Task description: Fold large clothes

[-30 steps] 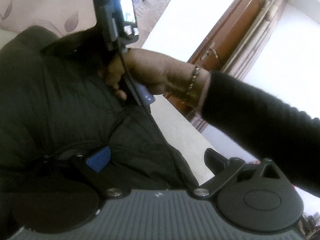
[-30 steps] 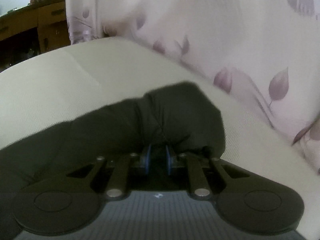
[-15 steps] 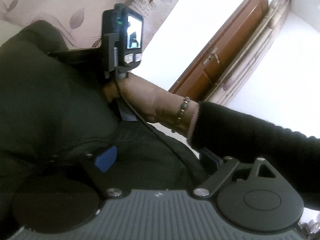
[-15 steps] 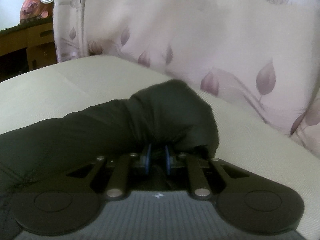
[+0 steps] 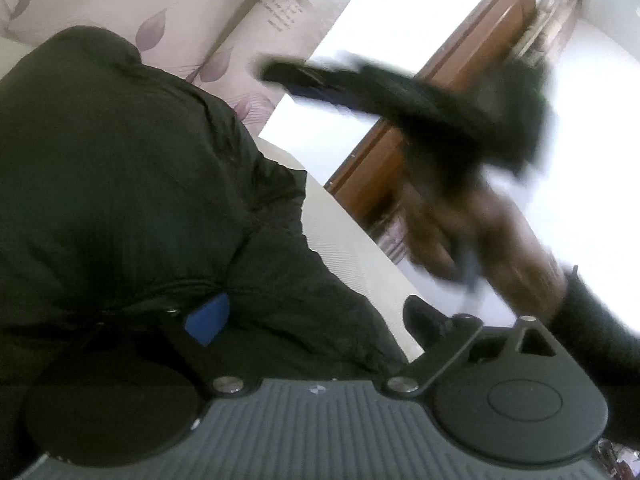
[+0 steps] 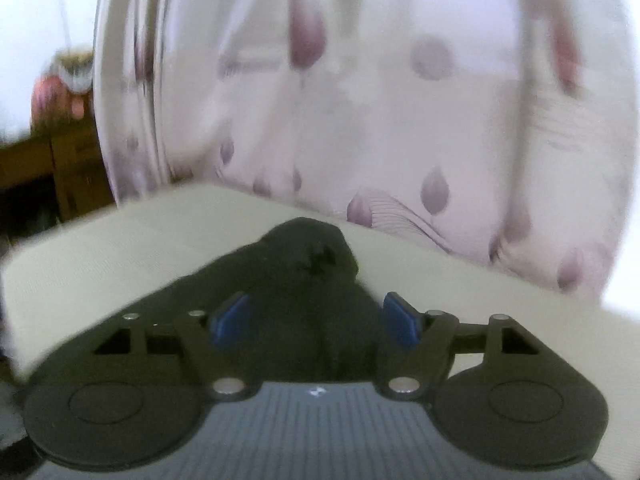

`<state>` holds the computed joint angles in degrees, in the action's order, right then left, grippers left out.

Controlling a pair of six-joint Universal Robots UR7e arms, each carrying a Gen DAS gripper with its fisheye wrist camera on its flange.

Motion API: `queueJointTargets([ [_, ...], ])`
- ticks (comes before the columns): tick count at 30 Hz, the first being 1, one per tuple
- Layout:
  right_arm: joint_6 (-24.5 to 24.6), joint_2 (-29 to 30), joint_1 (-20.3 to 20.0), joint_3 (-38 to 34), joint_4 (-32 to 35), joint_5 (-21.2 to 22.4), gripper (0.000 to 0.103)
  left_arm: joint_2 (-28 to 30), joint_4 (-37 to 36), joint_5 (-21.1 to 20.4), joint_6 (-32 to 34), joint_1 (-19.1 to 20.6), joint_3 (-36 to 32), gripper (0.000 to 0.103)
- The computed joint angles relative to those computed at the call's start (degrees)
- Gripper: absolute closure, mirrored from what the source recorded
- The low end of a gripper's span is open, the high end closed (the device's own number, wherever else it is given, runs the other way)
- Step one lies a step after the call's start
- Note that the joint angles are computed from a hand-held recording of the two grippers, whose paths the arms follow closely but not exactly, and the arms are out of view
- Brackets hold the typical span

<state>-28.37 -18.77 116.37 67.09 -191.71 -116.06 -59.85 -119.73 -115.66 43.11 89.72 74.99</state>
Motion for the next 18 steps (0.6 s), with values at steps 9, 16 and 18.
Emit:
queueJointTargets([
  [9,6.33,-1.24,3.89,19.98,-14.89,-12.83,0.078,0.52,-0.79,-0.62,-0.22,0.29,-0.07,0.008],
  [16,4.93,3.94,2.82,16.58,-16.96,-17.17,0.079,-0.67,-2.20,0.76,2.47,0.06,2.10,0.009],
  [18,5.02,5.08,1.78,16.39,-20.72,-15.34,0.080,-1.05,-3.11,1.59,4.15,-0.13,3.01,0.009],
])
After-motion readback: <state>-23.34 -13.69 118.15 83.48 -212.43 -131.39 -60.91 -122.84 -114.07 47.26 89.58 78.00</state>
